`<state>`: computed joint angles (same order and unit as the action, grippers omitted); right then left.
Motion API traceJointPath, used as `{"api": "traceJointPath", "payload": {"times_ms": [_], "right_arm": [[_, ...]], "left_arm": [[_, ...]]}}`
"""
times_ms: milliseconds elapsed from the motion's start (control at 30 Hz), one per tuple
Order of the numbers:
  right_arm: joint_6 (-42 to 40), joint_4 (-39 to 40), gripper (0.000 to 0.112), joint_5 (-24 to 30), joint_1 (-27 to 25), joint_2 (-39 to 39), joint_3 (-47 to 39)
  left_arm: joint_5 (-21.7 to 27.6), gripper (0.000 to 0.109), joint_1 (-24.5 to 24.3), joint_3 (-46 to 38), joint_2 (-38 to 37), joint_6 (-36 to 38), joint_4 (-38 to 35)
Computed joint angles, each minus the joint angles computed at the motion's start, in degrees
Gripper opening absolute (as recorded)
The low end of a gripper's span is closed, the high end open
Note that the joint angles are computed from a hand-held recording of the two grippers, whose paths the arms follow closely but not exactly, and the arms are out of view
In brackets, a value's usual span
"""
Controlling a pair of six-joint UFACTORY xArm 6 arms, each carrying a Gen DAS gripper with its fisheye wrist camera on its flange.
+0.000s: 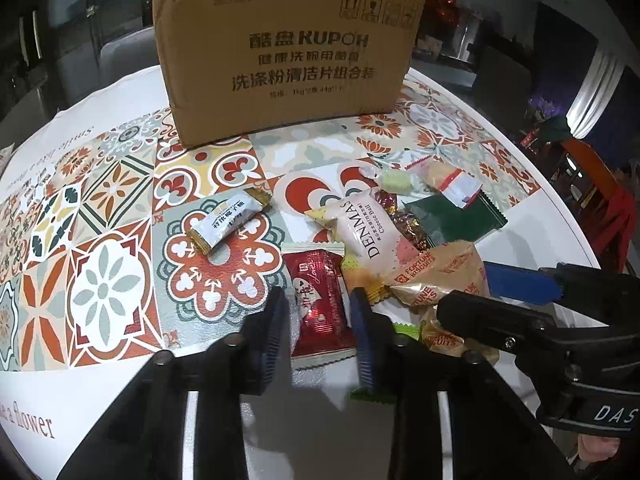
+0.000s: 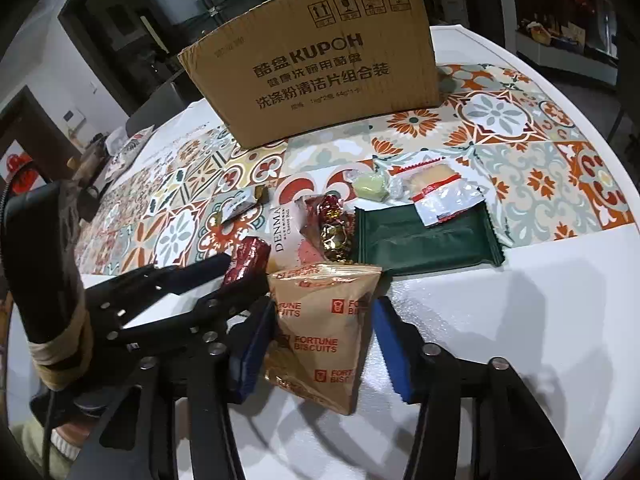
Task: Organize snacks
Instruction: 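Grasp the red wrapped snack with the left tool while the right tool grasps the Fortune Biscuits bag, then lift both held snacks and carry them over the cardboard box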
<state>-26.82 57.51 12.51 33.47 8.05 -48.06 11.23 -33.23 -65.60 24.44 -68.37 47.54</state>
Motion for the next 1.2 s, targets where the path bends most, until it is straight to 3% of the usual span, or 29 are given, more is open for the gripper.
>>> {"api": "traceJointPath", "payload": {"times_ms": [133, 433, 767, 1200], "right_arm": [[0.2, -1.4, 0.041, -0.9, 0.3, -0.4, 0.5], [-1.1, -0.2, 0.040, -1.2, 0.3, -2.0, 1.3], [-4.9, 2.0, 0.040, -3.6, 0.7, -5.0, 2.4], [-9.3, 0.6, 0.040, -6.6, -0.5, -6.3, -1.2]], "left_arm": [[1.0, 0.024, -0.3, -0.4, 0.1, -1.1, 1.6], [3.0, 0.023, -0.6, 2.1, -4.5, -12.1, 10.3], [4.7, 0.023, -1.6, 3.9, -8.9, -18.8, 15.2], [8.8, 0.023, -2.0, 0.8, -12.1, -19.3, 16.6]]}}
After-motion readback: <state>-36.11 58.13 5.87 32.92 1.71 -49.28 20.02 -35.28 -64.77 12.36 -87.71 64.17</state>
